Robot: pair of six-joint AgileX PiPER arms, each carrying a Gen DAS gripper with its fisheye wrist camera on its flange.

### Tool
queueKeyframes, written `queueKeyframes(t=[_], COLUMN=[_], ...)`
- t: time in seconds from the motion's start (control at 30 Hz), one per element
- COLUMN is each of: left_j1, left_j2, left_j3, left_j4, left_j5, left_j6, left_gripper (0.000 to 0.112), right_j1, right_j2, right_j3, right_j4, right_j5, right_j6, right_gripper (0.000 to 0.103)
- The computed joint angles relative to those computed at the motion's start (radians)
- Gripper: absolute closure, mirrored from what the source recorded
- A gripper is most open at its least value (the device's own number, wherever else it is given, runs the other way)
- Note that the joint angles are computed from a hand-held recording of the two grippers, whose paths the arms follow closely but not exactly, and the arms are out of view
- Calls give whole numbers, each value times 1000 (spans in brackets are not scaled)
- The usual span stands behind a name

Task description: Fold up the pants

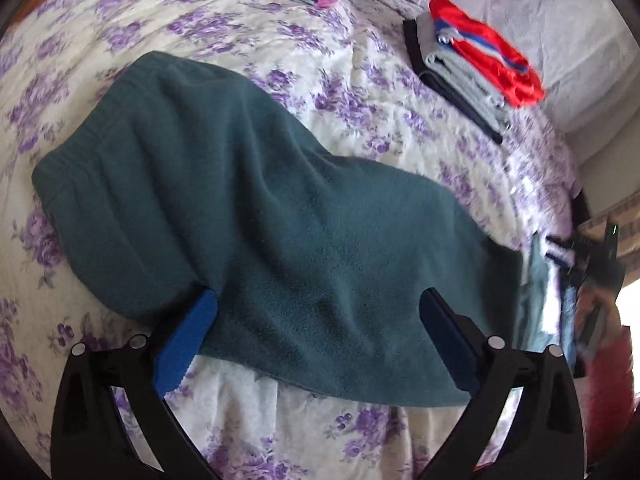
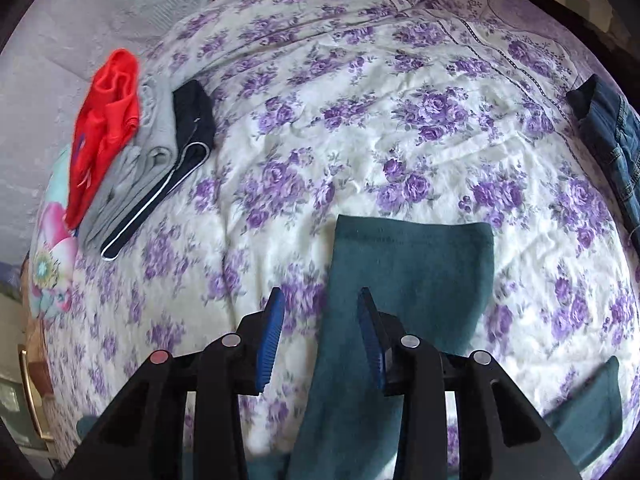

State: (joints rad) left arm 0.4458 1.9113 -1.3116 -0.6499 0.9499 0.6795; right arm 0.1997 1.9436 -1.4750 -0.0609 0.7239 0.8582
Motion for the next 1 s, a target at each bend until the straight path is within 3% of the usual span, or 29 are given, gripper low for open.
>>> queueKeyframes(t=[0.07,0.13,0.17,0.23,0.27,0.3,0.37,0.5,0.63,0.77,0.87,1.0], left_j1=[-37,-49,-44,-25,-13,-5,4,-14,-46,-33,-21,-24], left_j2=[-18,-24,-23,-14,-8,0,13,15,14,23,33,35], left_j3=[20,26,25,16,10,1,-14,-24,-34,-47,-58,-64], left_j4=[53,74,73,46,28,13,-9,14,73,61,43,52], left_j5=[-47,-62,-58,-38,-24,-12,7,1,-11,13,34,38], left_j6=[-12,-13,-8,6,13,13,10,-10,-38,-23,-14,-24], left_gripper=[14,14,14,14,14,14,14,14,14,14,14,14], right_j1=[14,27,30,21,-1,-34,-75,-123,-176,-253,-385,-597], right_j2=[112,147,131,81,40,-15,-98,-268,-458,-733,-931,-1017], right_j3=[-140,-157,-122,-33,37,133,262,464,630,805,924,1068], right_j4=[-8,-56,-78,-87,-44,40,135,184,317,345,426,640], right_j5=[108,116,80,1,-65,-160,-256,-371,-430,-365,-251,-144], right_j6=[-26,12,37,51,27,-12,-65,-105,-191,-213,-278,-518], right_gripper=[65,65,66,79,97,101,101,101,101,101,101,101])
